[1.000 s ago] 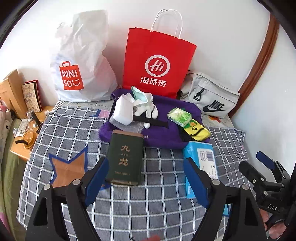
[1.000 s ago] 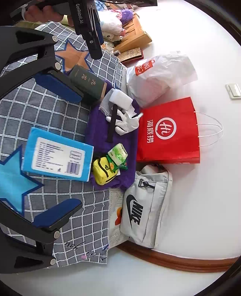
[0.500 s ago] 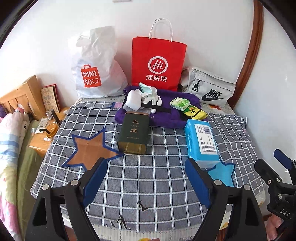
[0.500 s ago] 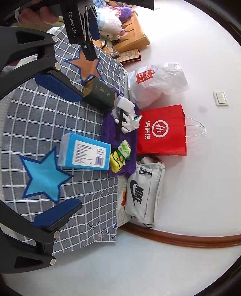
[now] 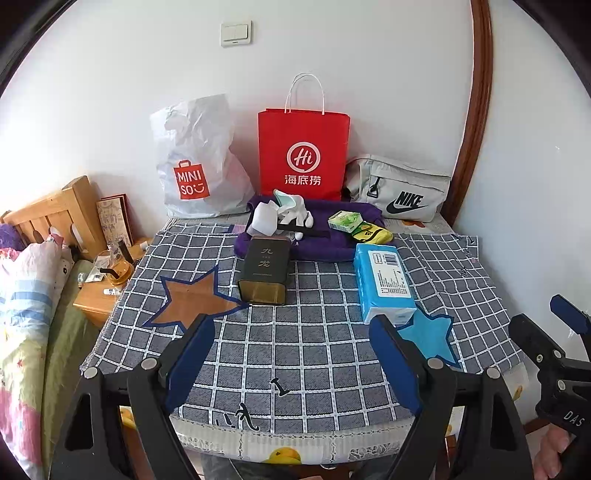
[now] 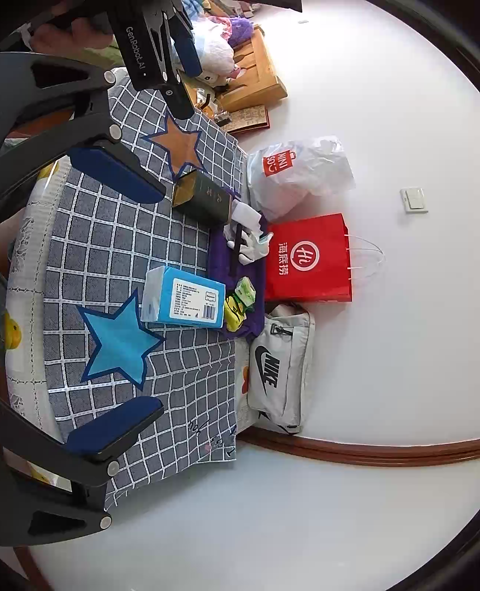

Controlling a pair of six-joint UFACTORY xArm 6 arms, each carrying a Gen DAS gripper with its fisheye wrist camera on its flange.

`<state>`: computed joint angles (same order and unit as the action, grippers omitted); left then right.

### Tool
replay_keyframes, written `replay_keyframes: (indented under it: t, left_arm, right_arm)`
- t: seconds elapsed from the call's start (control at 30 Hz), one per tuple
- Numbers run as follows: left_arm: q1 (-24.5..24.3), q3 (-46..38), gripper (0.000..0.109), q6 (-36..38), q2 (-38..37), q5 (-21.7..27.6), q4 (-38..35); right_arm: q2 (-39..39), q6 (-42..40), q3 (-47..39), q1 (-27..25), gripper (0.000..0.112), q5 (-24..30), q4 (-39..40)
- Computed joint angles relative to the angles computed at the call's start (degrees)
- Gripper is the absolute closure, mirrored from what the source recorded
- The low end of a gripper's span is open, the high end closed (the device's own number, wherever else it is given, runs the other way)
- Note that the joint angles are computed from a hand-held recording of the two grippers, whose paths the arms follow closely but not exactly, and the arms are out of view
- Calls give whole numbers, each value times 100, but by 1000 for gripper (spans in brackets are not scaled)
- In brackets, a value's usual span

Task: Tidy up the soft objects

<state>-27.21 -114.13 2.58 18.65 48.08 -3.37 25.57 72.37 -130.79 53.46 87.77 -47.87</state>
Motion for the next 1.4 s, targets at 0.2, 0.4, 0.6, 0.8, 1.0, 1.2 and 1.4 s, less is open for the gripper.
replay_keyframes:
  t: [0.2, 0.4, 0.6, 0.8, 1.0, 1.2, 1.4]
  left_arm:
    - [-58, 358, 23, -123, -260, -198, 225]
    - [-44, 522, 23, -128, -378, -271, 217]
    - [-71, 676, 23, -125, -493, -335, 247]
    - [-81, 722, 23, -171, -524, -351, 276]
    - [-92, 776, 23, -222, -563, -330, 323]
    - [-92, 789, 23, -231, -574, -323, 310]
    - [-83, 739, 23, -226, -535, -310, 276]
  right_arm:
    - [-183, 116, 230, 82, 10, 35, -84]
    - [-208, 199, 289, 156, 10, 45, -123]
    - [-195, 239, 270, 207, 10, 77, -157]
    - [-223, 284, 323, 232, 10, 71, -174]
    - [-226, 344, 335, 224, 10, 62, -167]
    - [-210, 381, 329, 231, 10, 67, -153]
    - [-172, 368, 266, 255, 10, 102, -180]
